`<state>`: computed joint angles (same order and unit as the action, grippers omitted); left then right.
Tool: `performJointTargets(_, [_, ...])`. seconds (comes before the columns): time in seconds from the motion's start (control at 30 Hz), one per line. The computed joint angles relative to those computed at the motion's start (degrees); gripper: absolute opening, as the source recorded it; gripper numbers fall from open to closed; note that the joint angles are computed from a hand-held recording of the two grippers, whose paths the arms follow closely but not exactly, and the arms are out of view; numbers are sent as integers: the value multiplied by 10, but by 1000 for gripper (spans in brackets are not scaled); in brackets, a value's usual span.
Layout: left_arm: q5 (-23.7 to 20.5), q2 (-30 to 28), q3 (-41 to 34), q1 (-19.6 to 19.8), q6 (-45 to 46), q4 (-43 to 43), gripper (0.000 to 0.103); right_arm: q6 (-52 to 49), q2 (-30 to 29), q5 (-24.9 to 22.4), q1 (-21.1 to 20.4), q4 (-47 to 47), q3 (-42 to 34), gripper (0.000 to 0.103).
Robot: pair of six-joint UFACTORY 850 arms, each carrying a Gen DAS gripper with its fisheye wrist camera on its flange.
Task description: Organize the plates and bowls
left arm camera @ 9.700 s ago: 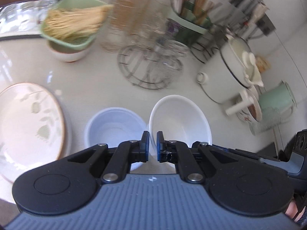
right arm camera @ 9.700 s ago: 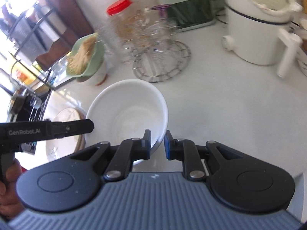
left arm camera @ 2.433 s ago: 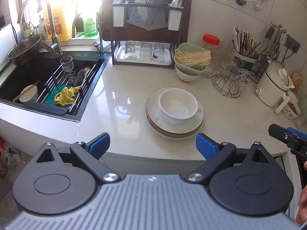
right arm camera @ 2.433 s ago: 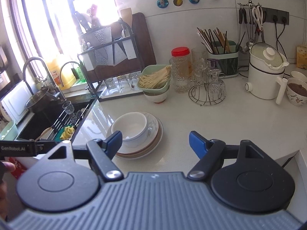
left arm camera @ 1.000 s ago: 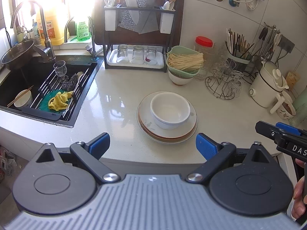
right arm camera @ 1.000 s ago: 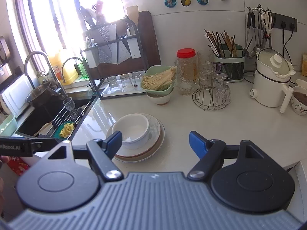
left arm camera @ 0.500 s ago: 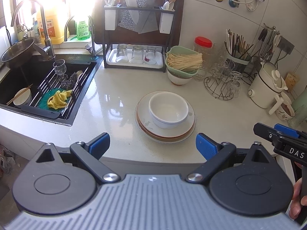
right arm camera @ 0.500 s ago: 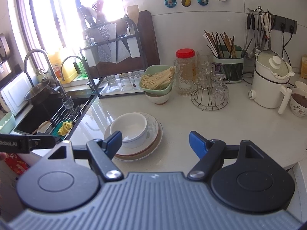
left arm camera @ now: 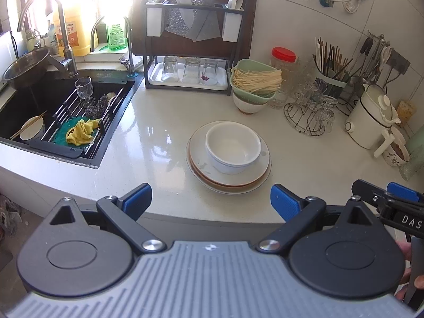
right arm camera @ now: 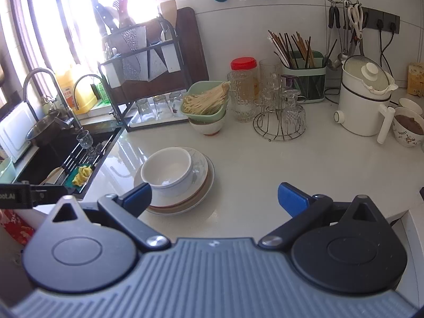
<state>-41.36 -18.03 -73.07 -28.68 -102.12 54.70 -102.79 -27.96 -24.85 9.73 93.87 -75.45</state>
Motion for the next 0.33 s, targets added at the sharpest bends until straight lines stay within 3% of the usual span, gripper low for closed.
performJointTargets(0.33, [2, 0, 0, -4, 1, 7, 98, -1, 3, -12, 0, 0, 9, 103])
